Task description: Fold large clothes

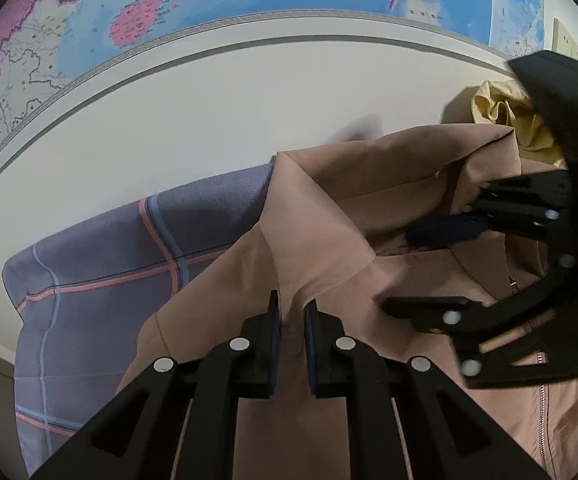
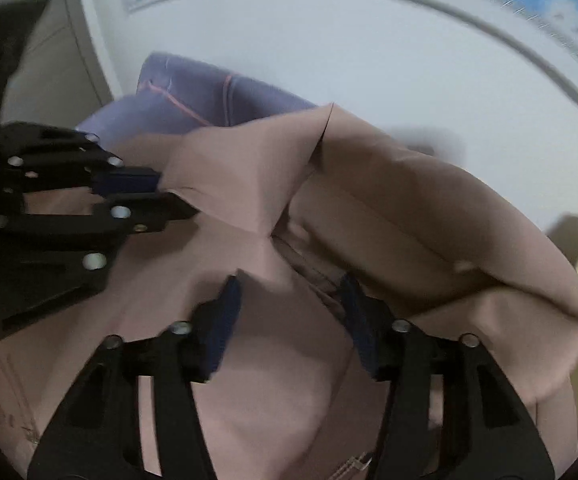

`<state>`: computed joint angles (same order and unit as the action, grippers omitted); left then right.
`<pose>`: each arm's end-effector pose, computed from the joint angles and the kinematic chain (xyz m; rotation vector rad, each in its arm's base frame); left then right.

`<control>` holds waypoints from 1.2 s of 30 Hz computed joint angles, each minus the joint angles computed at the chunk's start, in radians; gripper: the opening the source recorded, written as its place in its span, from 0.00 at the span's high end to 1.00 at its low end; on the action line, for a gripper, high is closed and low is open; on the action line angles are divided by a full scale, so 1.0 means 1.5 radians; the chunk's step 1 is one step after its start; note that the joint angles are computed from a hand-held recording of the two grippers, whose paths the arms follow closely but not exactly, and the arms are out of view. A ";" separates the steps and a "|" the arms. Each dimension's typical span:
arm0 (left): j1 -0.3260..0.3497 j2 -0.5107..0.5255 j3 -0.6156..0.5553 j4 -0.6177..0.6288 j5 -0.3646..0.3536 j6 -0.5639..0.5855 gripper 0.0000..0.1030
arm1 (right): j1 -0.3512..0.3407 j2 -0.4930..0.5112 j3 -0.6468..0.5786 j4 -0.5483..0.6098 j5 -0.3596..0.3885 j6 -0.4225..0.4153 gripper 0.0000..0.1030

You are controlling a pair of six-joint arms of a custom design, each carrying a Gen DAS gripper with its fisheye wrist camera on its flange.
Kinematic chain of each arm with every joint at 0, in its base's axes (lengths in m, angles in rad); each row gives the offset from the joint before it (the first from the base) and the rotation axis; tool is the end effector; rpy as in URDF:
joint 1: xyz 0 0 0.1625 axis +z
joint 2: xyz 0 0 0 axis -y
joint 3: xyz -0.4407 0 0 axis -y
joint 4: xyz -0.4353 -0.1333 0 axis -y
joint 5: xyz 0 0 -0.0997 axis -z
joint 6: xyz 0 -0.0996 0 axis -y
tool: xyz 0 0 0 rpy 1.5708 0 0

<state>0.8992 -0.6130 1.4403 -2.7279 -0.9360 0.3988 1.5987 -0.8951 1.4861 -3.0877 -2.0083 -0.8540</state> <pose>-0.3319 -0.7267 0.0520 1.1612 2.2272 -0.5255 0.1125 -0.7663 0.2893 0.7376 -2.1502 0.8313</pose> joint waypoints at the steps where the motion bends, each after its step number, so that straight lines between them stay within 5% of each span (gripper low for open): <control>1: 0.000 0.001 0.000 0.002 0.002 0.000 0.91 | -0.002 -0.002 -0.004 0.022 0.008 0.002 0.49; 3: 0.001 0.010 -0.017 0.015 0.001 -0.003 0.90 | -0.007 -0.010 -0.015 0.073 0.027 0.004 0.94; 7: 0.005 0.010 -0.034 0.035 -0.009 -0.005 0.88 | 0.002 -0.015 -0.003 0.063 0.007 -0.048 0.97; 13: 0.002 0.016 -0.047 0.026 -0.005 -0.001 0.87 | 0.020 -0.003 0.019 -0.104 -0.014 -0.117 0.98; 19: -0.006 0.033 -0.075 0.025 0.009 -0.010 0.85 | 0.026 0.038 -0.030 -0.210 -0.048 -0.131 0.98; 21: -0.008 0.029 -0.068 0.023 0.010 -0.011 0.85 | 0.027 0.058 -0.064 -0.190 -0.077 -0.108 0.97; 22: -0.014 0.020 -0.048 0.018 0.014 -0.014 0.85 | 0.025 0.059 -0.067 -0.178 -0.083 -0.091 0.96; 23: -0.018 0.014 -0.034 0.012 0.025 -0.009 0.83 | 0.026 0.060 -0.064 -0.190 -0.088 -0.095 0.83; 24: -0.021 0.006 -0.019 0.000 0.035 0.001 0.80 | 0.028 0.064 -0.061 -0.226 -0.101 -0.109 0.53; 25: -0.021 -0.002 -0.004 -0.011 0.035 0.010 0.75 | 0.031 0.062 -0.050 -0.271 -0.107 -0.122 0.46; 28: -0.028 -0.067 0.083 -0.062 0.017 0.037 0.68 | 0.029 -0.025 0.064 -0.273 -0.034 -0.080 0.47; 30: -0.034 -0.117 0.150 -0.104 0.012 0.053 0.53 | 0.027 -0.098 0.164 -0.294 -0.003 -0.065 0.40; 36: -0.042 -0.297 0.365 -0.178 -0.053 0.066 0.46 | -0.056 -0.331 0.482 -0.308 0.142 0.003 0.27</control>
<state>0.8364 -1.0583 1.9881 -2.9944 -1.0153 0.4984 1.5141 -1.3911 2.2085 -3.5497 -1.7958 -0.8500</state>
